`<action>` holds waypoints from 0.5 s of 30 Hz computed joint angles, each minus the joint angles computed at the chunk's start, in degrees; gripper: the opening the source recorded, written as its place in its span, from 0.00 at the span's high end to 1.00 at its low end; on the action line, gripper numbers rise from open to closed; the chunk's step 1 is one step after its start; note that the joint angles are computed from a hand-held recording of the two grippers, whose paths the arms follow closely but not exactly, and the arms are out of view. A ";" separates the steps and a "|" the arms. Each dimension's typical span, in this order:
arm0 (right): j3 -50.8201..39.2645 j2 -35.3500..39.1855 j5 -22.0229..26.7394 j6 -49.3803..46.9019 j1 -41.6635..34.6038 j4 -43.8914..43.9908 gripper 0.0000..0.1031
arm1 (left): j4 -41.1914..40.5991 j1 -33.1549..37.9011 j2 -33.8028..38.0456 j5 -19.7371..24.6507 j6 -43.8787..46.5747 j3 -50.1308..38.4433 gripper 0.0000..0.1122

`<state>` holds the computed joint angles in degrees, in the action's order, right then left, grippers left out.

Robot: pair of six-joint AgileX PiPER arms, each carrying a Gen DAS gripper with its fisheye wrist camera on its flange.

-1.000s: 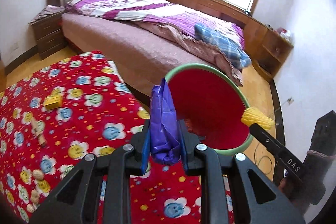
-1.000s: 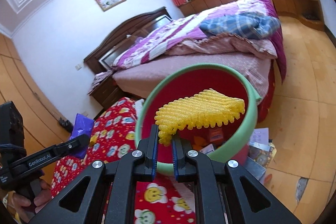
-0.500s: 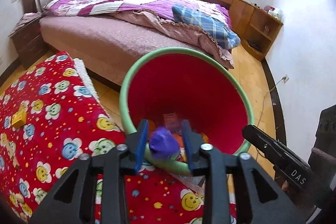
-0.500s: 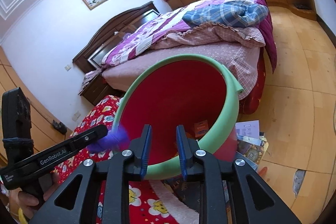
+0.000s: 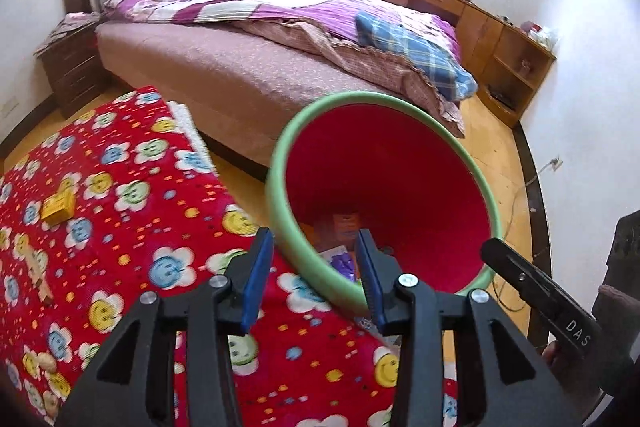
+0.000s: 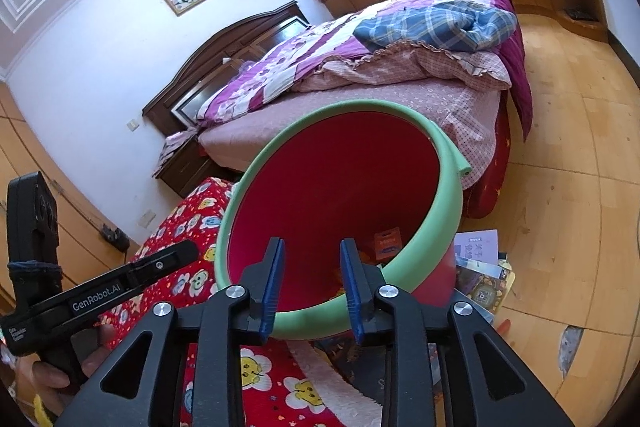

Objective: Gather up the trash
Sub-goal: 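Move both open tools back from the bucket over the bedspread items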

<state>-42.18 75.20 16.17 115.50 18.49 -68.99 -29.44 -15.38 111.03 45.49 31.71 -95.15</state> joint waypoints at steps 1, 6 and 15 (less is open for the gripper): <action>-0.21 0.15 0.14 -0.32 0.26 0.24 0.67 | 0.19 0.64 -0.32 -0.08 -0.32 0.22 0.62; -1.33 0.95 1.76 -0.51 2.17 0.28 0.53 | 1.65 3.59 -1.29 -1.75 -1.51 1.44 0.62; -4.33 3.34 3.20 -5.89 3.79 5.33 0.46 | 4.71 10.43 -0.21 -3.34 -7.35 0.87 0.62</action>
<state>-46.51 78.54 19.37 109.61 22.28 -63.66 -24.74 -4.95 110.82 42.15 24.36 -94.28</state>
